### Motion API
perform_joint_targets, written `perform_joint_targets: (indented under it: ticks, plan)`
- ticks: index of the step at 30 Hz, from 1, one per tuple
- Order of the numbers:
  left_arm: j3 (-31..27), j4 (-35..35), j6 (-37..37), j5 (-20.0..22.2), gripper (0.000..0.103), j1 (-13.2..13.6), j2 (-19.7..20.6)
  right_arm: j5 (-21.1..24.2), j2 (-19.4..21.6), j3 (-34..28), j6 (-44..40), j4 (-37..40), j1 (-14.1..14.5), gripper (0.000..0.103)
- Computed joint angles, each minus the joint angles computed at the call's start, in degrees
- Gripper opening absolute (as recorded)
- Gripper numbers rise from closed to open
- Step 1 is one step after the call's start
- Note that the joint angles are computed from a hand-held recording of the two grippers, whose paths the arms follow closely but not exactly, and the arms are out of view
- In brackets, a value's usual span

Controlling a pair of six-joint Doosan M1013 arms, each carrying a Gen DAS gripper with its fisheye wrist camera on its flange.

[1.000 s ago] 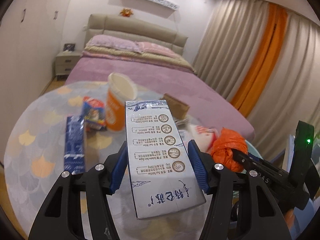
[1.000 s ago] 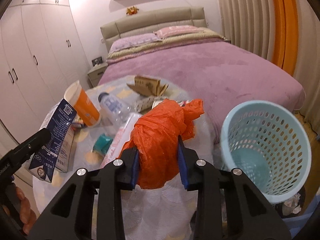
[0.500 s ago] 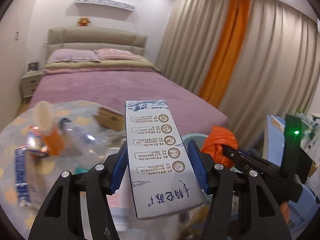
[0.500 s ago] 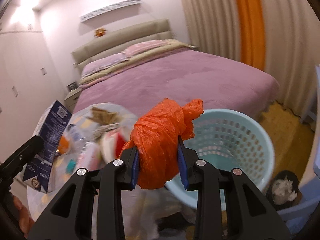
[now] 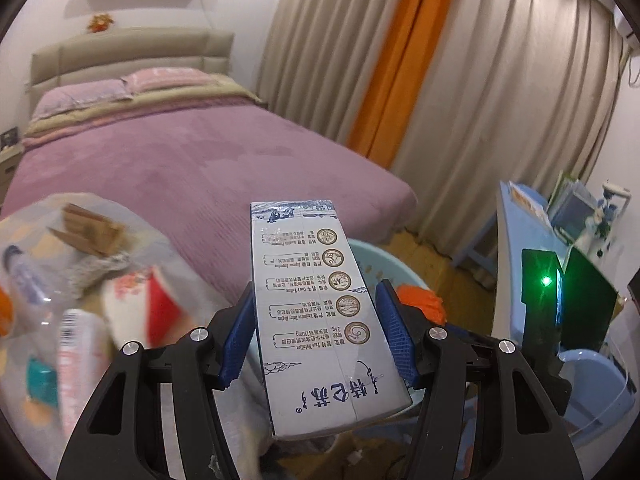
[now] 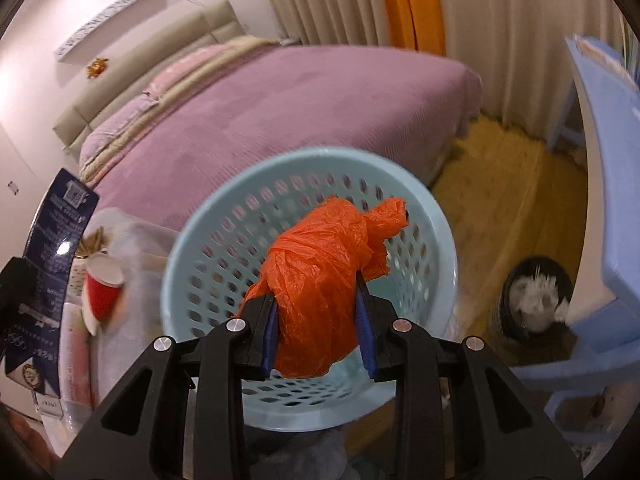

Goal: Collect trash
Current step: 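Carry both items over the blue basket and open both tools to drop them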

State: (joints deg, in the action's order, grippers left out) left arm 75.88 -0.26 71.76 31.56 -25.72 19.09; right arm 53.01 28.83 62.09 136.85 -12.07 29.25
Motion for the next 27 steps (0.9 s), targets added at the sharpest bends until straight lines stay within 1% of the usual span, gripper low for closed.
perform_joint_targets:
  ticks: [5,7,9,10,11,12,15,18,21,25,27]
  plan:
    - [-2.9,-3.7,3.7,3.1,0.057,-0.4,2.9,1.8,0.8,0.3,-0.3,1.5,-0.6,0.032]
    - [-3.3,-5.1,5.2,3.9,0.058,-0.4,3.6,2.0,0.8,0.7,-0.9,2.1,-0.7,0.036]
    - [-3.5,-6.9,7.0,4.6,0.059,-0.4,3.9,2.3,0.8,0.8,-0.6,1.2,-0.7,0.054]
    - [-3.3,-7.8,7.6,4.5,0.061,-0.2,3.9,1.7,0.4,1.3,-0.2,0.5,-0.7,0.059]
    - [-3.1,-8.6,8.0,4.6,0.069,-0.1,3.8,1.2,0.1,1.6,0.0,0.1,-0.7,0.065]
    - [-2.8,-8.7,7.9,4.4,0.072,0.1,3.6,0.7,-0.1,1.9,0.1,-0.4,-0.6,0.065]
    - [-1.3,-8.3,6.9,3.1,0.073,0.4,2.3,0.3,-0.5,1.9,0.8,-2.5,-0.3,0.065]
    - [-0.1,-7.9,5.7,2.0,0.076,0.6,1.0,-1.2,-1.1,2.3,0.7,-1.5,-0.4,0.065]
    - [2.1,-4.9,3.6,0.0,0.076,0.7,-1.0,-1.8,-1.3,2.0,-0.3,-1.8,0.1,0.065]
    - [3.8,-1.8,1.3,-1.6,0.076,0.6,-3.0,-2.8,-1.7,1.5,-1.4,-3.4,1.5,0.065]
    - [5.3,1.2,-0.9,-2.9,0.077,0.5,-4.5,-3.3,-2.0,1.5,-1.8,-4.2,2.0,0.065]
